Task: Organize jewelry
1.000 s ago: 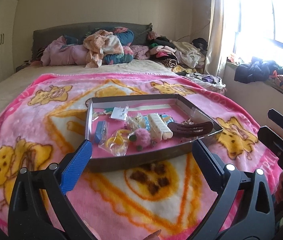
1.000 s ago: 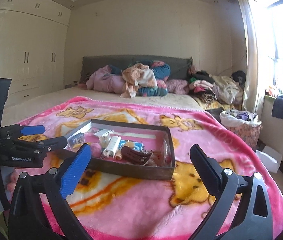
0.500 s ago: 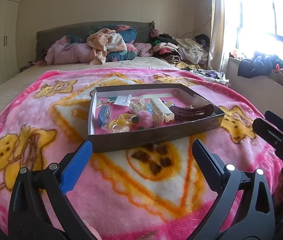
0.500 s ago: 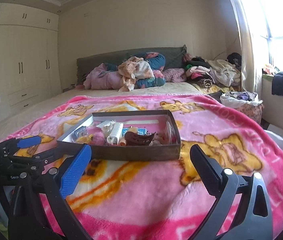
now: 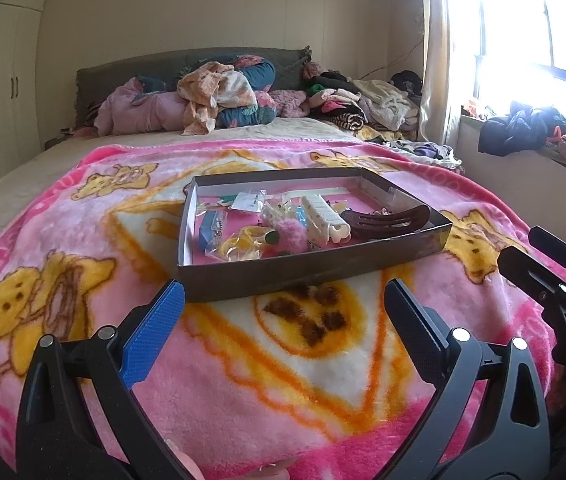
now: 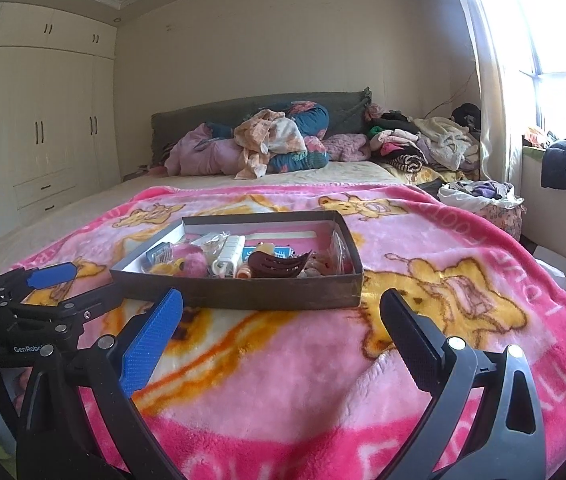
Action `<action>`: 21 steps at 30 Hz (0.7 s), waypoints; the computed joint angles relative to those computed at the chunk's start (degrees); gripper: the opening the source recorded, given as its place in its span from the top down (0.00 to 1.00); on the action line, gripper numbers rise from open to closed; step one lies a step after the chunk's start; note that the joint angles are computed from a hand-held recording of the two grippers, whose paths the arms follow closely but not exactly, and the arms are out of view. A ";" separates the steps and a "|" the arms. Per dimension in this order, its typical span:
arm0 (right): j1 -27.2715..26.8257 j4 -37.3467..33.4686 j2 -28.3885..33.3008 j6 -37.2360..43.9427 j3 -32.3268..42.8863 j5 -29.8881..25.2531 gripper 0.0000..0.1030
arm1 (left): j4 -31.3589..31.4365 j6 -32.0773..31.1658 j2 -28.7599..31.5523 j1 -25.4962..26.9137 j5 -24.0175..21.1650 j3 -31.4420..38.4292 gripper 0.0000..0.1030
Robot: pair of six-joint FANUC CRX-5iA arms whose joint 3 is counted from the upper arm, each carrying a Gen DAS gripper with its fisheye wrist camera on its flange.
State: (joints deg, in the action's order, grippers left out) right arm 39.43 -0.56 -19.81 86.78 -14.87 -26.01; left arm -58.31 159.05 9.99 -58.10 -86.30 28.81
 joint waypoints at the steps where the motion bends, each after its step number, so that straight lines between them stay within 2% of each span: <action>1: 0.01 0.12 0.00 -0.10 -0.01 -0.01 0.06 | -0.02 0.01 0.00 0.00 -0.03 -0.03 0.11; 21: -0.57 -0.13 0.02 -0.52 -0.17 0.19 0.06 | 0.70 0.12 -0.22 0.42 0.40 -0.47 0.11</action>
